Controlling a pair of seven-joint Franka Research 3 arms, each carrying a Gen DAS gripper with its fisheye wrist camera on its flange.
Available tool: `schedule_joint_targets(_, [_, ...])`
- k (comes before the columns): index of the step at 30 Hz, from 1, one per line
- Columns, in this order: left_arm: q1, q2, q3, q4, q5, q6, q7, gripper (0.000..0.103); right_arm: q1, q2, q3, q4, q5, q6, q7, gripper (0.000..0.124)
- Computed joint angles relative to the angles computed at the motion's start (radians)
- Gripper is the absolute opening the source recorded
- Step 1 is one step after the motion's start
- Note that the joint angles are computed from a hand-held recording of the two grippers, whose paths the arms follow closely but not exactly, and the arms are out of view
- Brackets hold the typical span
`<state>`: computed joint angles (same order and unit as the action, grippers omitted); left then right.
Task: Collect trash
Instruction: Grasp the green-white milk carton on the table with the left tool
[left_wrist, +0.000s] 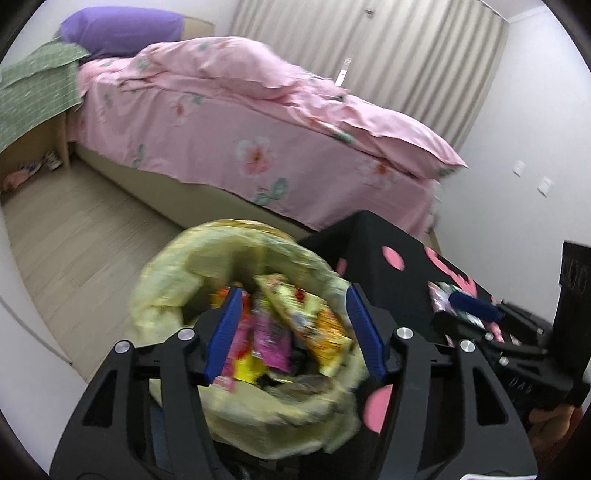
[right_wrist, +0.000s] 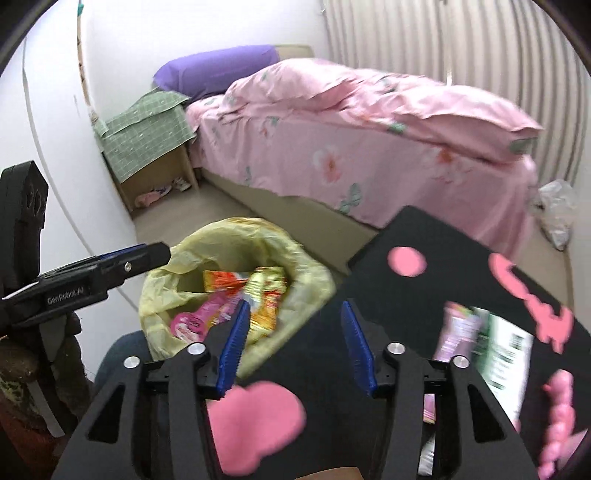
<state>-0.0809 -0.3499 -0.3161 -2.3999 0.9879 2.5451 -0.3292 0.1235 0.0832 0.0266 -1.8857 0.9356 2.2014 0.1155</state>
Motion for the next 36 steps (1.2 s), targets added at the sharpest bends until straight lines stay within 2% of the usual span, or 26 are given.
schedule_joint_targets(6, [-0.05,0.151,-0.018,0.157,0.05,0.034,0.106,0.055,-0.071,0.005,-0.051,0.005,0.062,0.073,-0.059,0.05])
schedule_joint_targets(12, [-0.126,0.303,0.014,0.304,0.061,0.064,0.218,0.055,-0.166,0.067,-0.082,0.062,0.086,0.098,-0.029,0.05])
schedule_joint_targets(18, [-0.194,0.462,0.065,0.454,-0.018,0.124,0.382,0.056,-0.252,0.131,-0.084,0.118,0.122,0.086,0.008,0.05])
schedule_joint_targets(23, [-0.234,0.623,0.1,0.648,-0.136,0.137,0.569,0.059,-0.293,0.15,-0.075,0.117,0.153,0.127,-0.01,0.05])
schedule_joint_targets(27, [-0.264,0.767,0.121,0.849,-0.27,0.025,0.689,0.07,-0.312,0.155,-0.07,0.109,0.187,0.159,-0.014,0.05])
schedule_joint_targets(31, [-0.289,0.927,0.139,1.091,-0.416,-0.157,0.804,0.07,-0.324,0.155,-0.068,0.095,0.209,0.181,-0.023,0.05])
schedule_joint_targets(36, [-0.332,1.091,0.174,1.366,-0.514,-0.332,0.959,0.07,-0.333,0.161,-0.067,0.088,0.222,0.177,-0.03,0.05])
